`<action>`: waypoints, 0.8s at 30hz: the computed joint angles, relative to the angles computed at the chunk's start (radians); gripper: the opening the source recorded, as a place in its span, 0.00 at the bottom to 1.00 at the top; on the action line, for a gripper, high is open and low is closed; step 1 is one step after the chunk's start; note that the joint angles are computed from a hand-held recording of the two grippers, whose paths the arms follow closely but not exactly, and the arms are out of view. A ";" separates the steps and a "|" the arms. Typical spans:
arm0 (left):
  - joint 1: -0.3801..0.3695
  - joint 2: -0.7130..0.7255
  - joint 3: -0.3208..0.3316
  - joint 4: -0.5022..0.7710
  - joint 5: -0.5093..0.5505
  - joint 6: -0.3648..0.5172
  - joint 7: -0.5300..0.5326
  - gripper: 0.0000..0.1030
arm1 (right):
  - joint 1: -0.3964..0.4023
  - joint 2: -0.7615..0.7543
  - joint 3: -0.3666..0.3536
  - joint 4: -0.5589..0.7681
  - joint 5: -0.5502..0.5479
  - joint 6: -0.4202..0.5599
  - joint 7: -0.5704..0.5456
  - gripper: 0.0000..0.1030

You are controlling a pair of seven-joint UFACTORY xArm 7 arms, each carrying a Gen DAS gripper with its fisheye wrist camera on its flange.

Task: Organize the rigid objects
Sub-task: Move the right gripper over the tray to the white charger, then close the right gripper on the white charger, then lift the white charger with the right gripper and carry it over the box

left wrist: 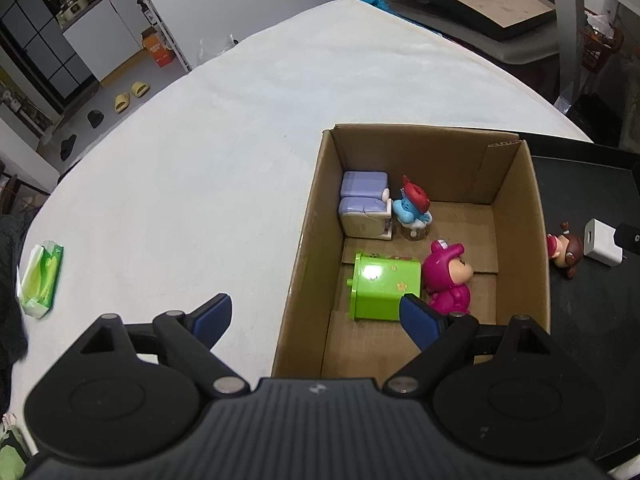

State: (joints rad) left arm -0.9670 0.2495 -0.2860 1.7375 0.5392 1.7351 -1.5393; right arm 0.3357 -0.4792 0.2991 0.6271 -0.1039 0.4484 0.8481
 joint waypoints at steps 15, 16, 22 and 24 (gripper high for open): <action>0.068 -0.064 -0.012 -0.123 -0.043 -0.098 0.009 0.87 | -0.061 0.173 0.046 0.096 -0.186 0.027 0.115 0.87; 0.071 -0.068 -0.015 -0.130 -0.044 -0.102 0.011 0.87 | -0.054 0.187 0.039 0.101 -0.187 0.024 0.117 0.83; 0.095 -0.100 -0.028 -0.179 -0.059 -0.149 -0.001 0.87 | -0.024 0.227 0.034 0.137 -0.261 0.079 0.128 0.59; 0.102 -0.112 -0.033 -0.198 -0.062 -0.169 -0.006 0.87 | 0.005 0.221 0.007 0.130 -0.220 0.067 0.094 0.59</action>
